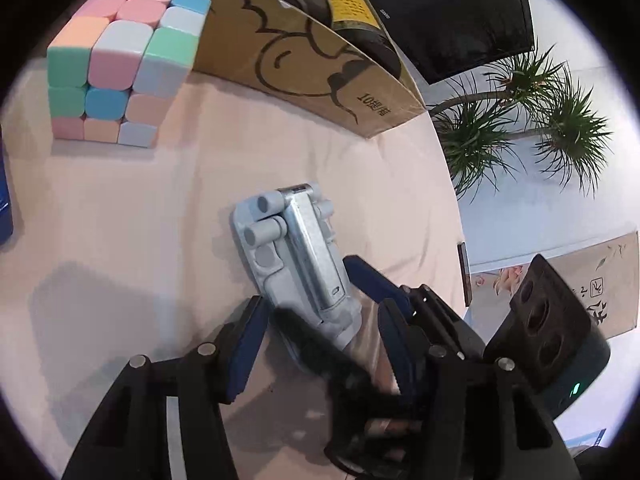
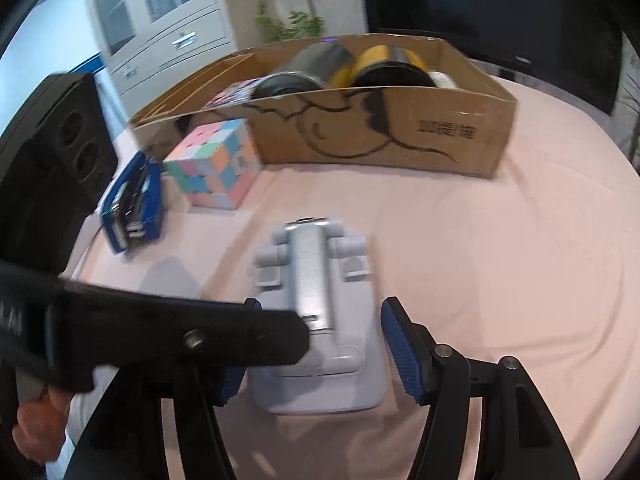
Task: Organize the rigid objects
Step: 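Move the left tool to the white phone stand and grasp it, then lift the phone stand with the left tool and lay it in the box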
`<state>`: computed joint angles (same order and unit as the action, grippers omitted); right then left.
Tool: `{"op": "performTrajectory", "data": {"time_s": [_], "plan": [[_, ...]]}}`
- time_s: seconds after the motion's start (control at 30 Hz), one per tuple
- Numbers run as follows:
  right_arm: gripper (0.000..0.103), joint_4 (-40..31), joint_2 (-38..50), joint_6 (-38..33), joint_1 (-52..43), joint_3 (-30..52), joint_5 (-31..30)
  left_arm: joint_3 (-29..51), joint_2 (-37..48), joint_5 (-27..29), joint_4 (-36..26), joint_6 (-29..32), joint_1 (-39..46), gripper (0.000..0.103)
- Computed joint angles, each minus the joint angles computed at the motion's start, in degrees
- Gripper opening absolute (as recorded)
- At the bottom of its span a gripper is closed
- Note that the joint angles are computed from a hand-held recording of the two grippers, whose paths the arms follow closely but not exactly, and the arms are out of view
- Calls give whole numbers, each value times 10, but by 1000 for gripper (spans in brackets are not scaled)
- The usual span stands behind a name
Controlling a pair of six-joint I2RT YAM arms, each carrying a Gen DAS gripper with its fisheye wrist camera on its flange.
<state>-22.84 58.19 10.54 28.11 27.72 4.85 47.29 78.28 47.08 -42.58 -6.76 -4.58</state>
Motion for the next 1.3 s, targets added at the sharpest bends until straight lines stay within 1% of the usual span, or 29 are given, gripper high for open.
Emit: {"op": "performTrajectory", "data": {"time_s": [0.03,0.13,0.23,0.27,0.3,0.33,0.37,0.43,0.53,0.57,0.6,0.63,0.67,0.7,0.73,0.77,0.8,0.83,0.87,0.93,0.97,1.0,1.03,1.07,1.1,1.17,1.23,1.27,1.3], "plan": [[73,1,8,-1,14,2,6,0,-2,-6,1,-4,0,56],[73,1,7,19,46,-2,27,-2,0,0,2,-2,8,56],[71,-1,4,20,50,-4,38,-4,-4,-2,1,11,10,54],[67,-4,4,21,52,-3,43,-6,-8,-6,3,12,8,54],[64,-11,12,26,60,3,60,-2,-7,-12,-1,17,5,51],[64,-17,14,23,62,6,68,2,-4,-16,-7,20,6,51],[64,-19,14,32,62,7,68,5,2,-14,-11,18,11,48],[64,-23,16,33,57,11,63,4,14,9,-10,14,27,48],[64,-26,17,41,36,16,33,2,22,22,-9,26,36,48],[63,-29,12,44,24,17,13,0,20,21,-7,26,36,48],[63,-33,4,51,-6,17,-38,-2,18,20,-3,23,35,47],[63,-35,2,54,-25,18,-74,-1,17,16,-5,25,33,45],[63,-39,2,70,-65,19,-161,2,16,1,-11,28,33,38],[63,-43,2,70,-75,20,-184,4,14,-8,-15,32,34,33],[63,-46,0,76,-74,21,-188,6,12,-9,-20,38,40,32],[63,-57,-5,86,-49,29,-168,8,2,-7,-30,48,49,32],[63,-61,-9,95,-40,35,-163,13,-13,-10,-40,54,57,31],[63,-64,-10,96,-37,39,-163,29,-30,-10,-63,68,72,30],[63,-74,-11,103,-9,63,-146,45,-37,-7,-80,79,84,30],[63,-79,-4,108,13,95,-130,105,-35,3,-126,112,119,30],[63,-80,4,110,28,122,-119,148,-23,9,-152,133,138,29],[63,-68,27,111,48,166,-106,198,-2,14,-177,154,156,29],[63,-71,36,107,46,182,-107,238,18,16,-195,168,167,29],[63,-63,59,104,55,213,-100,297,51,16,-216,183,180,29],[63,-51,96,100,60,258,-95,343,81,16,-232,194,188,29],[63,-42,152,95,60,320,-96,451,157,11,-270,212,200,29],[63,-37,235,96,54,402,-110,563,246,7,-311,218,209,29],[63,-34,292,100,45,455,-124,596,275,6,-324,219,211,29],[63,-47,319,102,43,485,-129,642,316,4,-344,223,213,29]]}}
